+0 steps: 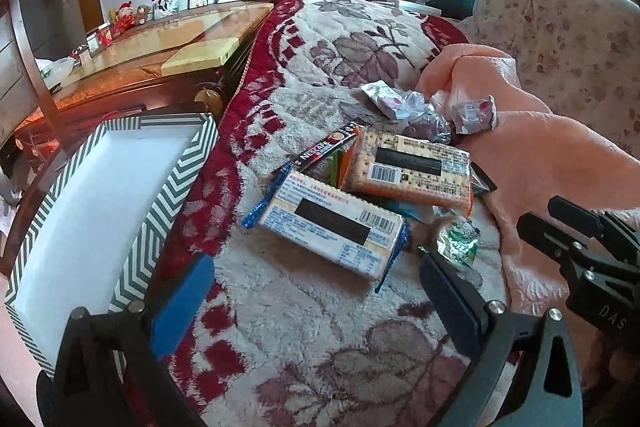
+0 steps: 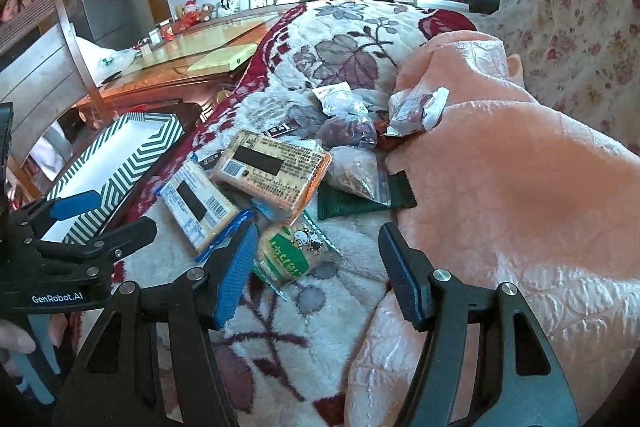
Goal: Organize snacks
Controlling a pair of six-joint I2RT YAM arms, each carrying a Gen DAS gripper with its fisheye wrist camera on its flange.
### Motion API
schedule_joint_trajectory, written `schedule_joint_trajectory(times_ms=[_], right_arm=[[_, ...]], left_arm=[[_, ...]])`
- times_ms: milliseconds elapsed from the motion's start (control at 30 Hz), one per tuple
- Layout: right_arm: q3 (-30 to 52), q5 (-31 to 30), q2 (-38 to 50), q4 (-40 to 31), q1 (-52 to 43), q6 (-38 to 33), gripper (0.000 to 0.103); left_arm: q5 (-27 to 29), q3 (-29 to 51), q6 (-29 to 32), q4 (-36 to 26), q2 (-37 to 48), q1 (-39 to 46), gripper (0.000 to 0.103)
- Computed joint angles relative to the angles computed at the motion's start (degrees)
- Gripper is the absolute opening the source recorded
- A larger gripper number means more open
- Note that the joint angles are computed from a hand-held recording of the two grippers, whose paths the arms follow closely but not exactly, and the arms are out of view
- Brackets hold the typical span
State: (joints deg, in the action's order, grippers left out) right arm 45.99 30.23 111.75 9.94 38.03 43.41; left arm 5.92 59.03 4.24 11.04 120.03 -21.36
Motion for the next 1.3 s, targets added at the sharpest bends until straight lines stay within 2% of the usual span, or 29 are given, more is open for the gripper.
schedule_joint_trajectory(times_ms=[300, 700, 1300], right_arm=[[0.6, -2.2, 0.6, 0.7, -0.2, -0.9, 0.063], [1.5, -2.6, 1.0, -1.1, 0.0, -0.5, 0.063], [2.6, -4.5, 2.5, -1.5, -0.5, -0.3, 0.063]], left_arm=[[-1.7, -2.0, 2.6, 2.4, -1.5, -0.5, 0.103], [-0.1, -0.4, 3.1, -0.4, -0.7, -0.5, 0.103], [-0.4, -0.1, 3.8, 0.8, 1.5, -0.7, 0.103]])
